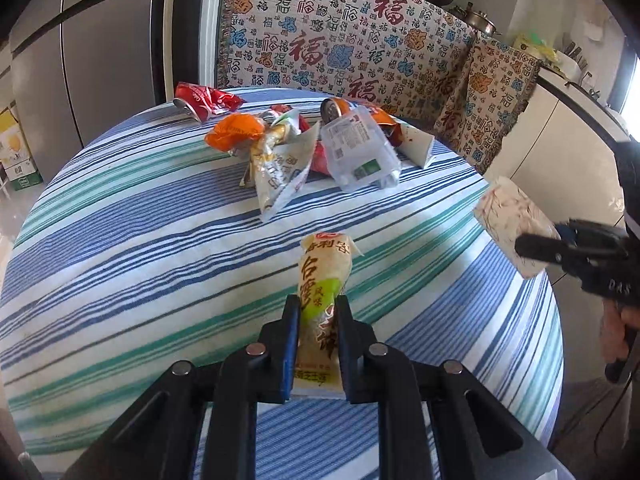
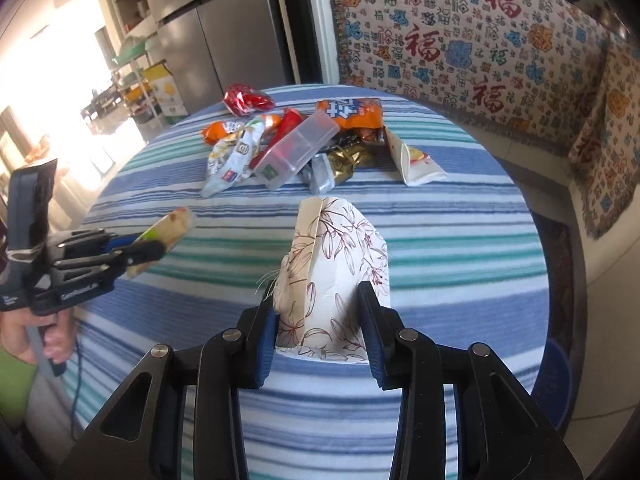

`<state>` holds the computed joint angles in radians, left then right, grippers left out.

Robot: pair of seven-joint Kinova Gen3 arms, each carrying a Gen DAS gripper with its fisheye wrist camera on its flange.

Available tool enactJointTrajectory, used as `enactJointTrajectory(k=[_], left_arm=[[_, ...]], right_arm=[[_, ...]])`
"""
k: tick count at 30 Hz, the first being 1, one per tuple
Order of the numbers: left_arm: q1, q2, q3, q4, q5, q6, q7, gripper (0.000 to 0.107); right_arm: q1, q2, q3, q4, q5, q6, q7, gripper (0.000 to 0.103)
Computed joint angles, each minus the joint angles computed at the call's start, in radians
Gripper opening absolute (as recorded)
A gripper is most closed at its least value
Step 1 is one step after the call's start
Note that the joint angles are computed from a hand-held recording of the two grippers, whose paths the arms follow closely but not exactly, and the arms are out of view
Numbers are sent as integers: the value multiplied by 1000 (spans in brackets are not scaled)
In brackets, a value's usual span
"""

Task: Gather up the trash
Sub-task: 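Carry both items over the blue wastebasket and open both tools to drop them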

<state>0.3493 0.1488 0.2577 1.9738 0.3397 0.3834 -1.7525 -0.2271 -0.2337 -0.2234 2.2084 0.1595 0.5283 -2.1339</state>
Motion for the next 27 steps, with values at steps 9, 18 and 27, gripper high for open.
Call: enactJointTrajectory(k=[9, 18, 27], left_arm=[[142, 4, -8, -44, -152, 17, 240, 17], [267, 10, -24, -100, -344, 32, 450, 17], [360, 22, -37, -139, -521, 58, 644, 17]], right_arm=[[81, -114, -132, 67, 49, 37, -166, 38], [181, -218, -304, 79, 200, 112, -377, 39], [200, -276, -341, 104, 233, 130, -412, 39]])
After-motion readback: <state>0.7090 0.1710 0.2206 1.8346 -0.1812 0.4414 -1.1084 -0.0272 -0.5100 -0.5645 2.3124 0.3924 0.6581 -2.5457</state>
